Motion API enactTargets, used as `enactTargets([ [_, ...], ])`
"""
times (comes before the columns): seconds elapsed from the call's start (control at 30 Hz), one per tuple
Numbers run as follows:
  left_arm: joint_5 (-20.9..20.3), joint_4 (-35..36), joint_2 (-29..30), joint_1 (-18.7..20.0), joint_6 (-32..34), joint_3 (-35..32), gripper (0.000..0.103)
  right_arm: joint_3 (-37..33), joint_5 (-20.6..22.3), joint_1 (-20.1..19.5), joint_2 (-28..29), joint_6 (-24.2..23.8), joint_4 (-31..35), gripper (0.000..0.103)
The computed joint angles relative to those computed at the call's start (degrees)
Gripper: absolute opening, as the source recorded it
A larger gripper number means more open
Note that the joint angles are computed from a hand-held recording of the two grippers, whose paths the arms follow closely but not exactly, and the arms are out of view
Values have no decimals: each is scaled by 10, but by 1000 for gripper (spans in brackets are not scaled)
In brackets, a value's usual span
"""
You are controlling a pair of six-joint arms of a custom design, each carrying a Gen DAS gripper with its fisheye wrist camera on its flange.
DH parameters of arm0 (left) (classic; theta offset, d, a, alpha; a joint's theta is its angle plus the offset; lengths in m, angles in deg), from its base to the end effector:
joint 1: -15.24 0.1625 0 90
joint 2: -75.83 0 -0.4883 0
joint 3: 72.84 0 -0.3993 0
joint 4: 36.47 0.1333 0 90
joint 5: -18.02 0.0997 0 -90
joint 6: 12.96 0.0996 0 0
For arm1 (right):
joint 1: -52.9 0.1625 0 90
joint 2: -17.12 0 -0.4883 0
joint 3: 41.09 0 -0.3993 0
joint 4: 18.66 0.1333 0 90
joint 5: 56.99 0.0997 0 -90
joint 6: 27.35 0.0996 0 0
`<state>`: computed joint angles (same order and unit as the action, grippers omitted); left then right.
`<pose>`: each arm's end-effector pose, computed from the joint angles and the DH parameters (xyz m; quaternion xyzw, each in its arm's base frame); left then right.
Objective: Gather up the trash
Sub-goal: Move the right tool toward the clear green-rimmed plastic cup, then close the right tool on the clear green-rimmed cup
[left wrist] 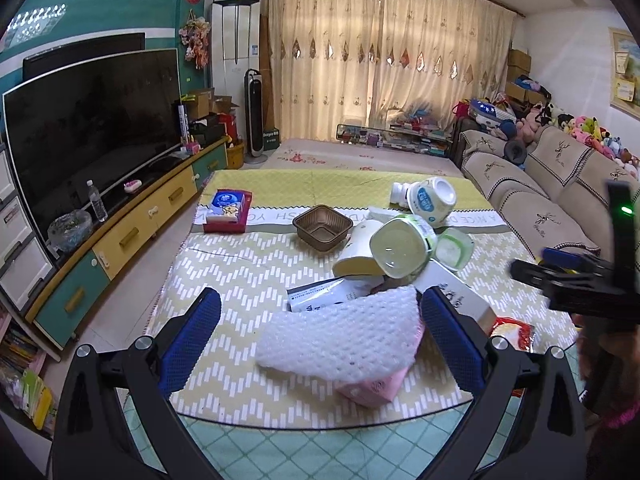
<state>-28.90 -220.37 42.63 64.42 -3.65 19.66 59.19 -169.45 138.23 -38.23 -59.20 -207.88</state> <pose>-0.3286 -0.6885 0.0833 0.2773 0.8507 -0.3614 0.2623 0.0385 -0.6987 0.3094 0.1187 -0.8693 0.3707 0.3048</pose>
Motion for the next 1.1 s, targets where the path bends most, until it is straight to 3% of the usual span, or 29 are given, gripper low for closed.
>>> enactTargets([
  [0.1, -7, 14, 9, 7, 6, -18, 99, -37, 3, 3, 24, -11, 25, 92],
  [0.3, -17, 32, 27, 17, 20, -51, 99, -100, -33, 16, 71, -70, 67, 90],
  [0.5, -27, 56, 39, 26, 20, -75, 99, -123, -26, 16, 77, -76, 106, 89],
  [0.77, -33, 65, 49, 30, 26, -92, 99, -129, -12, 8, 61, -16, 160, 84],
  [0.83, -34, 65, 48, 30, 26, -90, 99, -131, -2, 3, 55, 16, 184, 72],
  [0.9, -37, 61, 48, 29, 28, -88, 99, -128, 21, -6, 45, 50, 190, 70],
  [1.1, -38, 72, 54, 31, 30, -96, 99, -125, -14, 5, 60, 14, 175, 70],
])
